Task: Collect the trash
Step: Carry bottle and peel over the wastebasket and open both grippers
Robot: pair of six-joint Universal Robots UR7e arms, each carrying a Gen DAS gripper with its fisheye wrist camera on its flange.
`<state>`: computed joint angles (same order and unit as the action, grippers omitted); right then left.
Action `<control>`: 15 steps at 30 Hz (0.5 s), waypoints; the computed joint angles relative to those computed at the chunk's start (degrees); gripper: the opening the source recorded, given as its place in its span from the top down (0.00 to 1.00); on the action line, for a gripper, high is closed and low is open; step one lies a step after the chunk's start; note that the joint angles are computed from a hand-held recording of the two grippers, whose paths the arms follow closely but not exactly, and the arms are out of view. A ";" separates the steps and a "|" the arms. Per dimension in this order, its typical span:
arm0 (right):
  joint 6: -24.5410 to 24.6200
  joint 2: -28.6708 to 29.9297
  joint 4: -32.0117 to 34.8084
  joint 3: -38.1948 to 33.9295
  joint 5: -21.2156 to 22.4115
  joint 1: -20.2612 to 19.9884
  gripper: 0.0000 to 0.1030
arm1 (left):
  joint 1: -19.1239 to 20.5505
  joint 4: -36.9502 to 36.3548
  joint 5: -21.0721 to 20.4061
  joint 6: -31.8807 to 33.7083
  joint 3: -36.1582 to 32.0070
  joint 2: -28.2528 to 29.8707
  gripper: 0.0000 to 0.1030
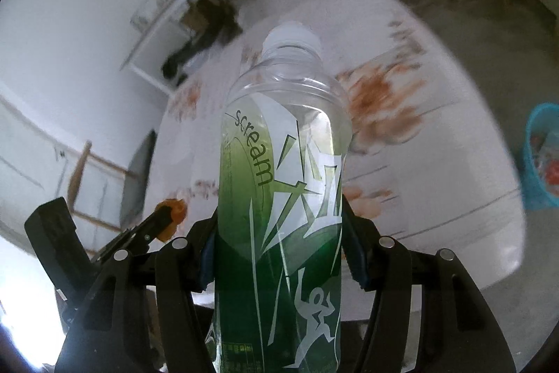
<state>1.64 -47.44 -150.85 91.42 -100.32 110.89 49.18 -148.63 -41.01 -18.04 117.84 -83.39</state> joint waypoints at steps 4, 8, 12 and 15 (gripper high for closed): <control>1.41 -6.89 -7.82 6.00 -2.73 -1.45 0.46 | -0.89 -2.97 -3.83 6.18 -4.81 4.62 0.97; 4.21 -14.54 -15.52 13.15 -8.39 -3.62 0.46 | -0.92 -3.46 -10.47 11.59 -12.51 12.18 0.97; 8.80 -22.26 -20.72 20.26 -12.90 -7.98 0.46 | -0.31 1.50 -18.02 13.71 -21.88 20.71 0.97; 12.13 -26.41 -22.26 24.51 -12.71 -12.39 0.46 | 0.24 7.54 -21.59 13.98 -29.36 27.57 0.97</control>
<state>13.77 -73.85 -173.11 115.93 -113.03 98.50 49.41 -141.08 -62.61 -4.05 88.48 -55.82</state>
